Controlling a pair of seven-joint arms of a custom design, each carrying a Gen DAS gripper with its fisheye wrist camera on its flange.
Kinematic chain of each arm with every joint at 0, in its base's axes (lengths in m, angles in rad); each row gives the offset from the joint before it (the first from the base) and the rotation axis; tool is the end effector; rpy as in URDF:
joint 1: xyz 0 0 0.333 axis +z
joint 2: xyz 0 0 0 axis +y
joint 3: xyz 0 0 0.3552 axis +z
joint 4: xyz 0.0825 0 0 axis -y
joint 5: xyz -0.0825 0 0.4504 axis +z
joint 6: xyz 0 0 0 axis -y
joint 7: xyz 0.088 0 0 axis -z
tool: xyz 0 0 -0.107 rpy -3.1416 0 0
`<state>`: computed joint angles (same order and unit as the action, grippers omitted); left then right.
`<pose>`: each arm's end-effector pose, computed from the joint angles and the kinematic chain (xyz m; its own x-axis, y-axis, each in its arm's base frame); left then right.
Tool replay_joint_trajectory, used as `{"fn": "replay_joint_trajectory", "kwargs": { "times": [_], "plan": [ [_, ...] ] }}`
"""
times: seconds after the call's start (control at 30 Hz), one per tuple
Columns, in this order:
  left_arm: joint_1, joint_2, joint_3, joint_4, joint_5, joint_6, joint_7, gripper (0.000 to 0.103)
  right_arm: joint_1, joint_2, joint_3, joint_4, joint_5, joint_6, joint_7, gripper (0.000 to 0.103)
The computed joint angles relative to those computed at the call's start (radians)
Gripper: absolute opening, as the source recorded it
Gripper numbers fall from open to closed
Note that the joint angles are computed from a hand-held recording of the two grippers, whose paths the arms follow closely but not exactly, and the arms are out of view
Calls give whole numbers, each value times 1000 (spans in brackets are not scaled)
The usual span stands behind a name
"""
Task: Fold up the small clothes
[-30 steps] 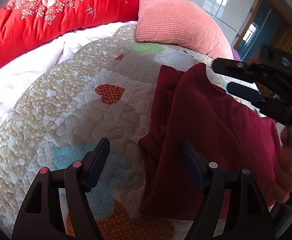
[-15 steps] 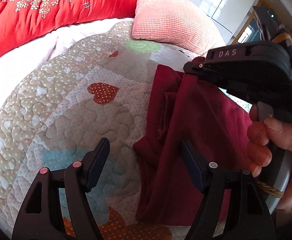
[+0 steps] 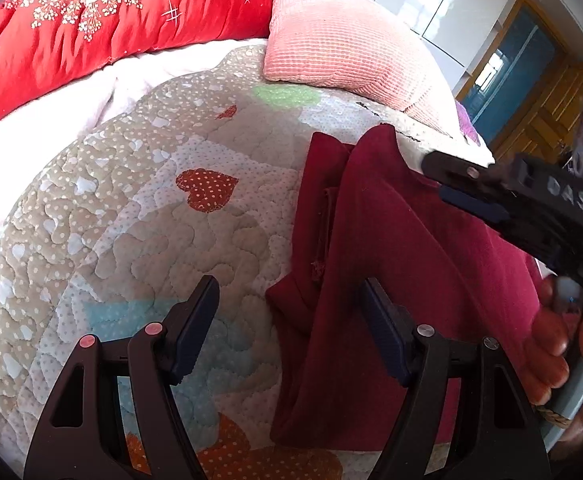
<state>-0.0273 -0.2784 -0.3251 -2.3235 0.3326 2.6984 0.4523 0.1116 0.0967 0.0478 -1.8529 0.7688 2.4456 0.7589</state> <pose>0.5156 -0.2122 0.5223 0.3608 -0.8795 0.3104 -0.6762 -0.4759 -0.5624 0.6851 0.1098 0.5368 0.5378 -0.8055 -0.2487 -0.7035 -0.2662 -0.6590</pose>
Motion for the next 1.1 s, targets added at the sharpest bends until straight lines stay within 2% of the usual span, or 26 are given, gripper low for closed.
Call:
{"fn": "replay_joint_trajectory", "kwargs": {
  "times": [0.07,0.13,0.17,0.27,0.3,0.33,0.37,0.4,0.43,0.47,0.57,0.6,0.7,0.77,0.83,0.87,0.93,0.97,1.0,1.07,1.1],
  "plan": [
    [3,-8,-6,-3,12,4,-8,73,-8,-49,-23,-60,-16,65,-32,40],
    [3,-10,-8,-3,15,4,-5,73,-12,-78,-45,-114,-109,188,-20,40],
    [1,-8,-8,-1,14,1,-2,73,-16,-81,-57,-132,-187,245,22,40],
    [-9,5,-4,7,3,-16,16,73,-52,-42,-102,-120,-464,295,245,40],
    [-12,10,-2,9,0,-19,20,73,-32,-18,-149,-109,-551,323,320,40],
    [-13,13,-2,10,3,-19,20,73,-47,10,-162,-90,-567,335,337,40],
    [-12,16,-3,13,10,-18,16,73,-93,37,-139,-52,-514,292,310,40],
    [-13,19,-4,15,16,-20,15,73,-170,54,-82,-9,-390,214,248,40],
    [-12,22,-6,18,25,-24,11,73,-212,60,-54,15,-292,174,213,39],
    [-11,22,-8,19,36,-26,5,73,-219,55,-56,23,-264,160,224,38],
    [-15,24,-3,16,45,-22,-5,73,-199,18,-64,-5,-220,239,216,40],
    [-17,24,-2,16,45,-21,-6,73,-197,18,-63,4,-209,233,204,40],
    [-21,23,0,15,46,-21,-11,73,-153,57,-91,42,-411,236,352,41],
    [-22,24,1,15,46,-20,-12,73,-137,113,-110,100,-558,191,458,42],
    [-23,25,3,15,44,-18,-12,73,-155,143,-99,126,-580,157,481,41],
    [-23,25,3,15,44,-16,-13,73,-169,131,-83,105,-560,190,460,35],
    [-23,24,3,13,45,-13,-16,73,-181,100,-64,60,-541,272,413,8],
    [-23,25,3,14,45,-12,-15,73,-173,89,-72,35,-566,334,420,8],
    [-21,26,2,15,48,-11,-17,73,-164,91,-84,32,-603,354,450,8],
    [-20,30,0,17,53,-13,-21,73,-158,129,-98,85,-665,263,522,8],
    [-20,30,-1,18,57,-15,-23,73,-161,136,-97,91,-672,252,541,8]
  ]
}}
